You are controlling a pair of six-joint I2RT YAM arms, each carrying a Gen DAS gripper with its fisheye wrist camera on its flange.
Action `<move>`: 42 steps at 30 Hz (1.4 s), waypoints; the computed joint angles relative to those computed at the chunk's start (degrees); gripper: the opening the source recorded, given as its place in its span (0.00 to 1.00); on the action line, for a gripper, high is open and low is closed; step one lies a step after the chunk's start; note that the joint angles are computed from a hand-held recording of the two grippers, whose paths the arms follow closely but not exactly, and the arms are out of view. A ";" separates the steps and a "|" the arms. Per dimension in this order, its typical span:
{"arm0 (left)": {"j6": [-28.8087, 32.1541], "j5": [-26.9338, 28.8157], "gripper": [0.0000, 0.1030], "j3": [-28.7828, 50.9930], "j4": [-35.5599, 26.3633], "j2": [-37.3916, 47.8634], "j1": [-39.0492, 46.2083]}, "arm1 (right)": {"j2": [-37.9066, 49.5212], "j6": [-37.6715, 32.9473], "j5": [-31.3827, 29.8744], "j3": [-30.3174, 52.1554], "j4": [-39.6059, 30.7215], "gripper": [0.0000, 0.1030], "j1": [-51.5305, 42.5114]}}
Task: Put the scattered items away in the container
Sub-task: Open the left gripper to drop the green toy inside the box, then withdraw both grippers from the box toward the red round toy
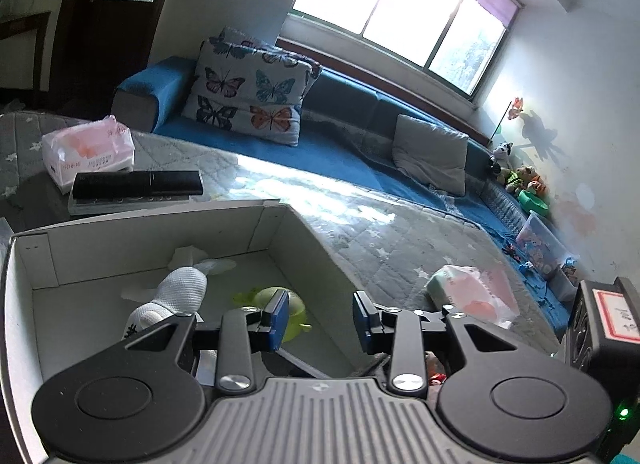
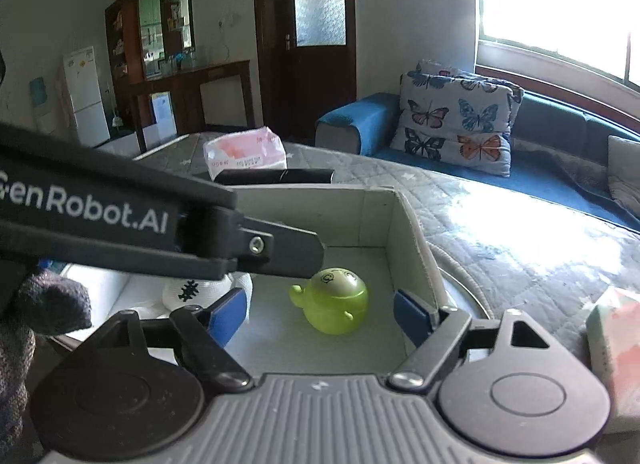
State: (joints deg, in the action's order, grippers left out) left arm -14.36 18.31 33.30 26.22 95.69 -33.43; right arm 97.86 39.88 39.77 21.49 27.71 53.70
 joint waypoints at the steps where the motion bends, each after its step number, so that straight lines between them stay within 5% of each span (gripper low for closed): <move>1: -0.08 -0.41 0.36 -0.80 0.24 -0.95 -0.37 | -0.63 0.69 0.76 -0.34 -0.65 0.86 0.72; 11: -0.64 -2.64 0.36 -7.65 1.76 -7.75 -3.54 | -3.38 11.27 10.81 -0.36 -11.39 0.99 11.34; 22: -2.42 -8.01 0.36 -14.48 2.44 -16.13 -10.55 | -0.91 33.83 19.36 5.47 -33.65 1.00 24.10; 42: -5.96 -16.09 0.36 -22.07 9.37 -13.52 -20.64 | 11.89 75.14 16.27 13.25 -61.90 1.00 41.83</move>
State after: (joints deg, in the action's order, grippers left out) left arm -20.32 2.22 11.23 35.58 82.16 -54.06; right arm 109.75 115.03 56.04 34.74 -34.19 95.53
